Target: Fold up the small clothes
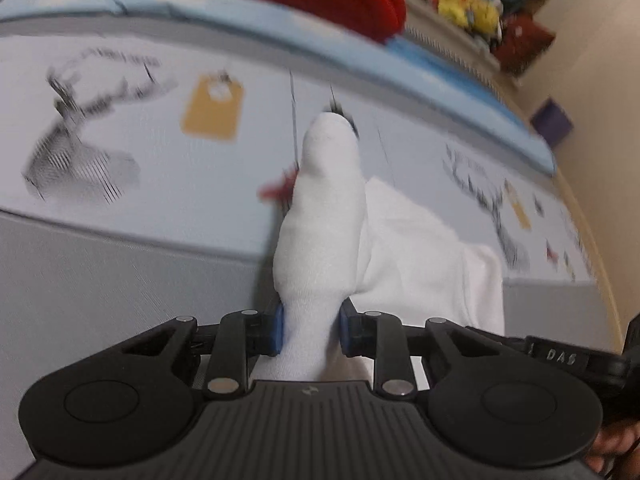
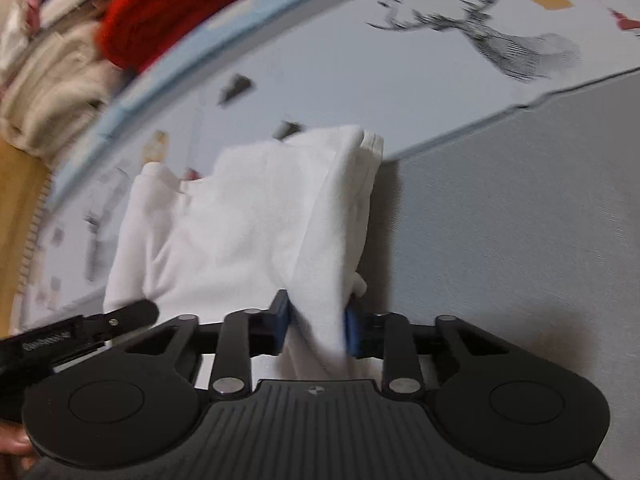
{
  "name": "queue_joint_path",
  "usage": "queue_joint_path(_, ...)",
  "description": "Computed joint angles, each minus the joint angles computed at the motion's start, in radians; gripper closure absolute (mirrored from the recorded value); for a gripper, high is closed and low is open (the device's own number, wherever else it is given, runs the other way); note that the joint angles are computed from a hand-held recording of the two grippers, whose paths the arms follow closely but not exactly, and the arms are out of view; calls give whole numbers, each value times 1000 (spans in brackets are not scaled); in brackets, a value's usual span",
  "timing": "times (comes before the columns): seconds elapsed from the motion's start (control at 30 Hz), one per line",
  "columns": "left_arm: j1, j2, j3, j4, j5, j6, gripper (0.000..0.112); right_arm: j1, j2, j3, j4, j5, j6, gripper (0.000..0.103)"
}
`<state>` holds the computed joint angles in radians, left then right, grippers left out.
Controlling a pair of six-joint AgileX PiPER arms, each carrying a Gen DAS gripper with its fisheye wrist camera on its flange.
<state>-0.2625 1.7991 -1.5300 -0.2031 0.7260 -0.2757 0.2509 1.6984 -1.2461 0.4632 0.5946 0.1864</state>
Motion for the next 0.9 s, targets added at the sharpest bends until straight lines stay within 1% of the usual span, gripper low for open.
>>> queue_joint_path(0.1, 50, -29, 20, -18, -30, 8, 80, 55, 19, -33, -31, -100, 35, 81)
queue_joint_path(0.13, 66, -37, 26, -15, -34, 6, 75, 69, 27, -43, -21, -131, 29, 81)
queue_joint_path(0.17, 78, -34, 7, 12, -18, -18, 64, 83, 35, -55, -23, -157, 30, 81)
queue_joint_path(0.2, 87, -34, -4, 40, -11, -47, 56, 96, 41, -66, -35, -173, 34, 81)
queue_joint_path(0.23, 100, -47, 11, 38, -25, -50, 45, 106, 57, -88, -75, -171, 66, 80)
queue_joint_path(0.27, 123, -52, 14, 1, -21, -21, 42, 116, 81, -121, -137, -149, 124, 79)
queue_joint_path(0.3, 142, -48, 6, -42, 7, 13, 42, 124, 107, -159, -199, -105, 187, 77)
queue_joint_path(0.33, 161, -34, -16, -82, 56, 40, 42, 130, 133, -195, -240, -52, 225, 72)
queue_joint_path(0.37, 177, -15, -33, -123, 104, 63, 43, 139, 158, -235, -304, 3, 277, 72)
queue_joint_path(0.4, 191, -1, -45, -157, 143, 86, 43, 147, 169, -255, -366, 41, 320, 68)
queue_joint_path(0.43, 196, 13, -54, -178, 175, 103, 43, 148, 166, -255, -389, 49, 344, 58)
queue_joint_path(0.47, 193, 27, -67, -179, 204, 113, 43, 147, 154, -246, -393, 46, 359, 56)
queue_joint_path(0.53, 178, 50, -88, -155, 249, 125, 43, 143, 125, -230, -410, 38, 384, 56)
queue_joint_path(0.6, 170, 66, -86, -135, 266, 135, 44, 139, 93, -207, -387, 37, 356, 52)
queue_joint_path(0.63, 168, 76, -88, -140, 278, 143, 44, 131, 78, -195, -339, 47, 307, 48)
queue_joint_path(0.67, 172, 75, -73, -153, 276, 156, 45, 124, 69, -187, -287, 64, 250, 46)
queue_joint_path(0.7, 171, 82, -69, -159, 274, 157, 46, 117, 75, -199, -235, 102, 187, 43)
queue_joint_path(0.73, 170, 83, -60, -162, 263, 155, 52, 116, 81, -206, -210, 149, 137, 42)
queue_joint_path(0.77, 170, 75, -40, -172, 246, 158, 57, 122, 91, -221, -220, 198, 117, 42)
queue_joint_path(0.8, 170, 70, -27, -186, 234, 161, 60, 139, 97, -232, -257, 234, 117, 42)
queue_joint_path(0.83, 169, 63, -13, -195, 221, 167, 62, 150, 97, -233, -283, 253, 111, 43)
queue_joint_path(0.87, 168, 56, -3, -199, 213, 179, 62, 154, 94, -231, -297, 262, 104, 46)
queue_joint_path(0.9, 166, 51, 3, -201, 212, 185, 62, 154, 81, -219, -303, 252, 111, 57)
